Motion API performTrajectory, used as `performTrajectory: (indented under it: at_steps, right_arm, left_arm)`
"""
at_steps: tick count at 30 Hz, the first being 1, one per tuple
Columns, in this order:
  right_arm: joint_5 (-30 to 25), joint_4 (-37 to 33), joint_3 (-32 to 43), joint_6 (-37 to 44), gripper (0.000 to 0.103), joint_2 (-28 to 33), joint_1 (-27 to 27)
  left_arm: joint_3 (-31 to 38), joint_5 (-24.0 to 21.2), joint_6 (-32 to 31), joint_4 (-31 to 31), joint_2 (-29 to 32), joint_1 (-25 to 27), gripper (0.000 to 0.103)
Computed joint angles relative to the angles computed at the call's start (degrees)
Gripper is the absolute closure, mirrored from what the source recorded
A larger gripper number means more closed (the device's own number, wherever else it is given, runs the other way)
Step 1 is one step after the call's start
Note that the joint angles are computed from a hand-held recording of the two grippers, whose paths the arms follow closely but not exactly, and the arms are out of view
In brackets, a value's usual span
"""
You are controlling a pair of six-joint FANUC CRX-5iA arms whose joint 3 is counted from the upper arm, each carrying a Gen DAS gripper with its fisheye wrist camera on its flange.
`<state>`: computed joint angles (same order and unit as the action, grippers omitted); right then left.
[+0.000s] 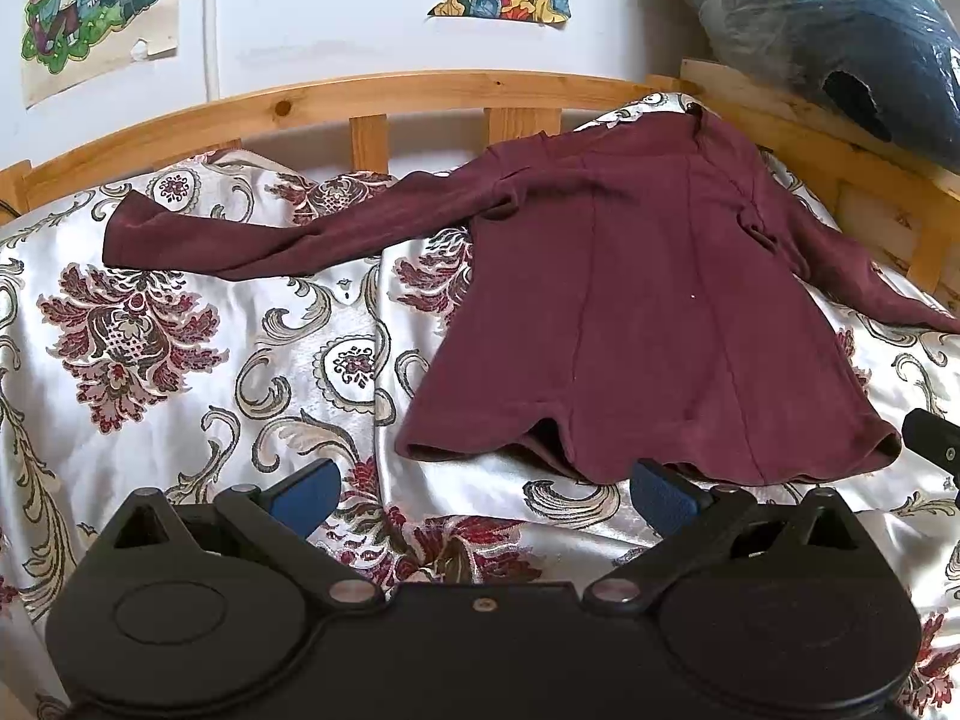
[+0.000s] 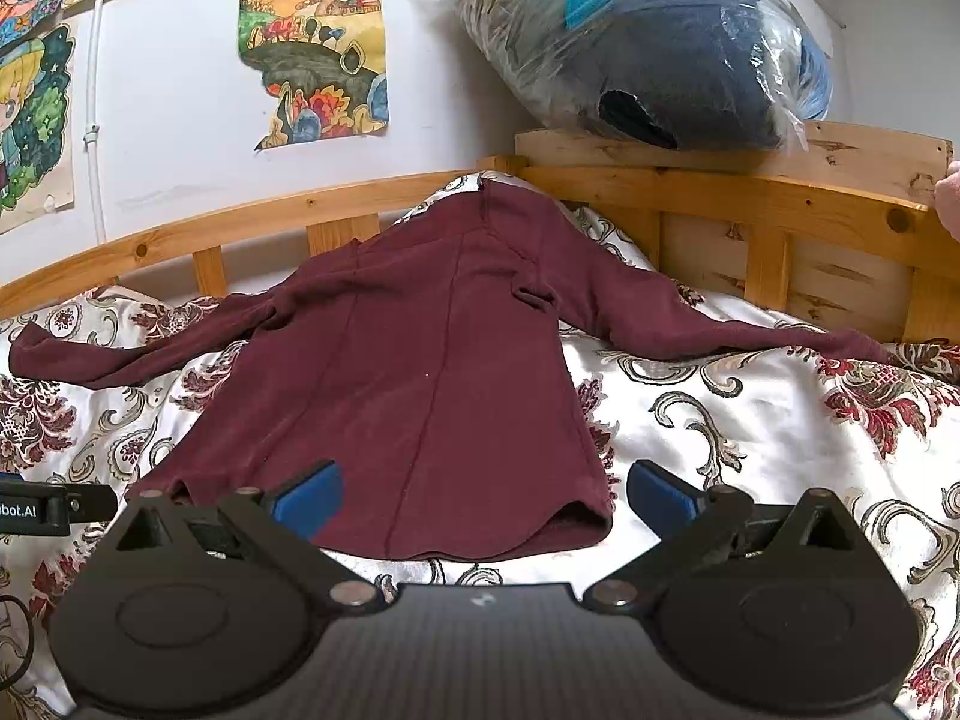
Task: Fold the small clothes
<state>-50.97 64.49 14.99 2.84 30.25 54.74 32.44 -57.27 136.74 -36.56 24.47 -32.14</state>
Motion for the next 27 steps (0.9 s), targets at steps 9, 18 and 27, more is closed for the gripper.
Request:
performTrajectory:
  at_steps: [9,18,27]
  right_arm:
    - [-0.1,-0.2,0.1,0.2,0.000,0.1,0.0]
    - [-0.6,-1.4,0.6,0.8,0.000,0.3,0.0]
    - [0.0,-3.1,0.7,1.9,0.000,0.4,-0.4]
  left_arm:
    - [0.0,0.0,-0.1,0.1,0.0,0.0,0.001]
    - [0.1,-0.2,0.0,0.3,0.3,0.1,0.001]
    - [0.8,-1.1,-1.3,2.4,1.1,1.0,0.001]
